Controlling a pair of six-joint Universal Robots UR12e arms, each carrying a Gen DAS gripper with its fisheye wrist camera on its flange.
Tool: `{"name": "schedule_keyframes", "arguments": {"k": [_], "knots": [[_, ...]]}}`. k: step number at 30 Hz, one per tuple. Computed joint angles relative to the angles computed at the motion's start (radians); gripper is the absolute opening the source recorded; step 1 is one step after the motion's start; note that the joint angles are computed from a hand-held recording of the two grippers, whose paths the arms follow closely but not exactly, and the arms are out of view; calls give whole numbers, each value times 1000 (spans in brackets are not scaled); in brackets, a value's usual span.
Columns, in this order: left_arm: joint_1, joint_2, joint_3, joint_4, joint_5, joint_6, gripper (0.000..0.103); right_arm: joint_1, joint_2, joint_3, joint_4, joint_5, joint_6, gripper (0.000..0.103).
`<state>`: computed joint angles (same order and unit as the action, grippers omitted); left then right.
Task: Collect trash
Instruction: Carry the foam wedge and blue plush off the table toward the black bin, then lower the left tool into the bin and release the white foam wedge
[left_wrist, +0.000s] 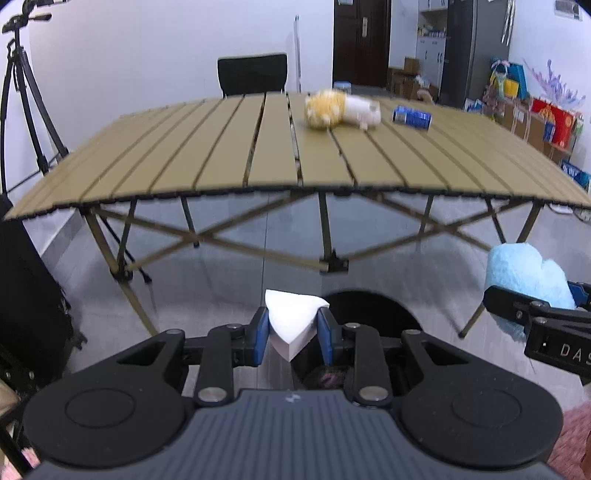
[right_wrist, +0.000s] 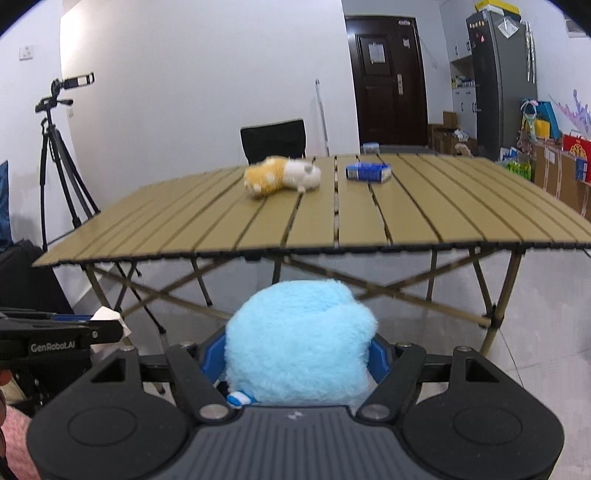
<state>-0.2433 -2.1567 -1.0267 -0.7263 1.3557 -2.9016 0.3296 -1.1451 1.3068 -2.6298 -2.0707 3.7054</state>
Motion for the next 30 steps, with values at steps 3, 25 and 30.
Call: {"name": "schedule_keyframes", "arguments": {"k": [3,25,30], "knots": [[0,2,-17,-18,11,8,28,2,-6,21,20,10,27,72],[-26,-102,85,-190,51,59,28,-50,-4,94,131,64,164,72],[-39,-138,135,-224,49,66,28,-68,-1,104,139,72,192,72]]}}
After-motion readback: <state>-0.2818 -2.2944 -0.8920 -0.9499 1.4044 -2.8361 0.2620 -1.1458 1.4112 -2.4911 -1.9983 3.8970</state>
